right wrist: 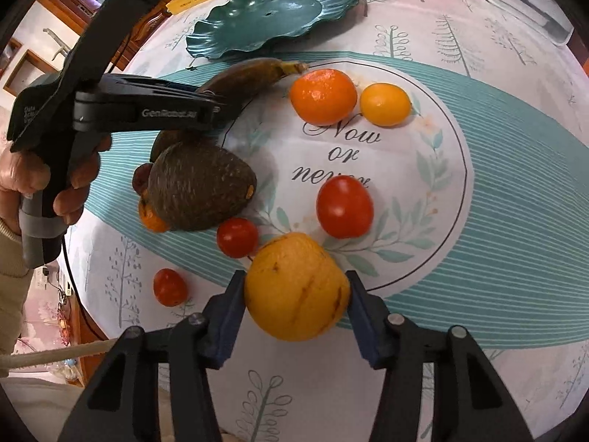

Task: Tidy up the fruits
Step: 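Carry the banana and orange to the green plate with both tools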

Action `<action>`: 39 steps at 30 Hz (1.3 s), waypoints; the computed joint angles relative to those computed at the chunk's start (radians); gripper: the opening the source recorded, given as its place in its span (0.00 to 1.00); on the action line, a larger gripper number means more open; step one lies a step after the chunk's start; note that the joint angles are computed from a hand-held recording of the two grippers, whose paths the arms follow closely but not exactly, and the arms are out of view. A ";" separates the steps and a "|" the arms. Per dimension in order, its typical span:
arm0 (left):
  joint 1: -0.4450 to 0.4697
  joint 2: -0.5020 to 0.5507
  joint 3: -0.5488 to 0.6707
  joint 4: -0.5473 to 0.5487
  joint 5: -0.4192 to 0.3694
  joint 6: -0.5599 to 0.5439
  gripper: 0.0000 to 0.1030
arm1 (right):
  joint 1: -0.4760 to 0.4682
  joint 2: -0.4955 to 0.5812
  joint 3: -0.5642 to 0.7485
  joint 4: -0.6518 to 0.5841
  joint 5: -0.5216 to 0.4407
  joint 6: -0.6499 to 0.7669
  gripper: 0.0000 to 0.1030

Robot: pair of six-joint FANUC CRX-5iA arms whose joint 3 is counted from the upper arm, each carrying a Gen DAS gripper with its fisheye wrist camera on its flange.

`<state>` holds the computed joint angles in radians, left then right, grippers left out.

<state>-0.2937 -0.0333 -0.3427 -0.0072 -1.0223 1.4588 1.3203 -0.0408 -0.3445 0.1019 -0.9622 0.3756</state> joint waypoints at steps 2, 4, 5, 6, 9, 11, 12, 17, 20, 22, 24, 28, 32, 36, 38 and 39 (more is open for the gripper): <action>0.030 -0.028 -0.019 0.022 -0.008 -0.004 0.32 | 0.002 -0.003 -0.003 0.007 -0.003 -0.008 0.51; 0.045 -0.052 -0.034 0.028 -0.008 0.002 0.32 | 0.006 -0.010 -0.006 0.019 -0.010 -0.013 0.50; 0.047 -0.064 -0.040 0.025 -0.007 0.008 0.32 | 0.008 -0.013 -0.007 0.025 -0.011 -0.015 0.50; 0.051 -0.079 -0.049 0.028 -0.005 0.009 0.32 | 0.011 -0.015 -0.007 0.034 -0.014 -0.014 0.50; 0.074 -0.106 -0.066 0.046 0.005 0.013 0.32 | 0.016 -0.013 0.003 0.055 -0.019 -0.009 0.50; 0.086 -0.126 -0.066 0.044 0.001 0.025 0.32 | 0.020 -0.018 0.004 0.065 -0.020 -0.005 0.50; 0.092 -0.141 -0.069 0.045 -0.001 0.033 0.32 | 0.021 -0.023 0.003 0.072 -0.020 -0.002 0.50; 0.155 -0.224 -0.088 0.080 -0.021 0.030 0.32 | 0.018 -0.035 0.005 0.092 -0.019 0.010 0.50; 0.182 -0.263 -0.097 0.086 -0.029 0.040 0.32 | 0.020 -0.045 0.012 0.104 -0.025 0.013 0.50; 0.207 -0.290 -0.097 0.096 -0.040 0.037 0.32 | 0.015 -0.050 0.020 0.113 -0.023 0.024 0.50; 0.223 -0.314 -0.091 0.096 -0.052 0.036 0.32 | 0.001 -0.044 0.040 0.123 -0.023 0.045 0.50; 0.238 -0.335 -0.046 0.078 -0.077 0.038 0.32 | -0.030 -0.029 0.086 0.150 -0.025 0.092 0.50; 0.242 -0.335 0.018 0.040 -0.095 0.048 0.32 | -0.077 0.001 0.140 0.201 -0.027 0.132 0.50; 0.247 -0.305 0.088 0.000 -0.106 0.063 0.32 | -0.128 0.054 0.210 0.260 -0.031 0.158 0.50; 0.250 -0.281 0.120 -0.009 -0.105 0.065 0.32 | -0.156 0.083 0.242 0.275 -0.029 0.167 0.50; 0.250 -0.269 0.132 -0.011 -0.102 0.062 0.32 | -0.167 0.095 0.255 0.282 -0.027 0.169 0.50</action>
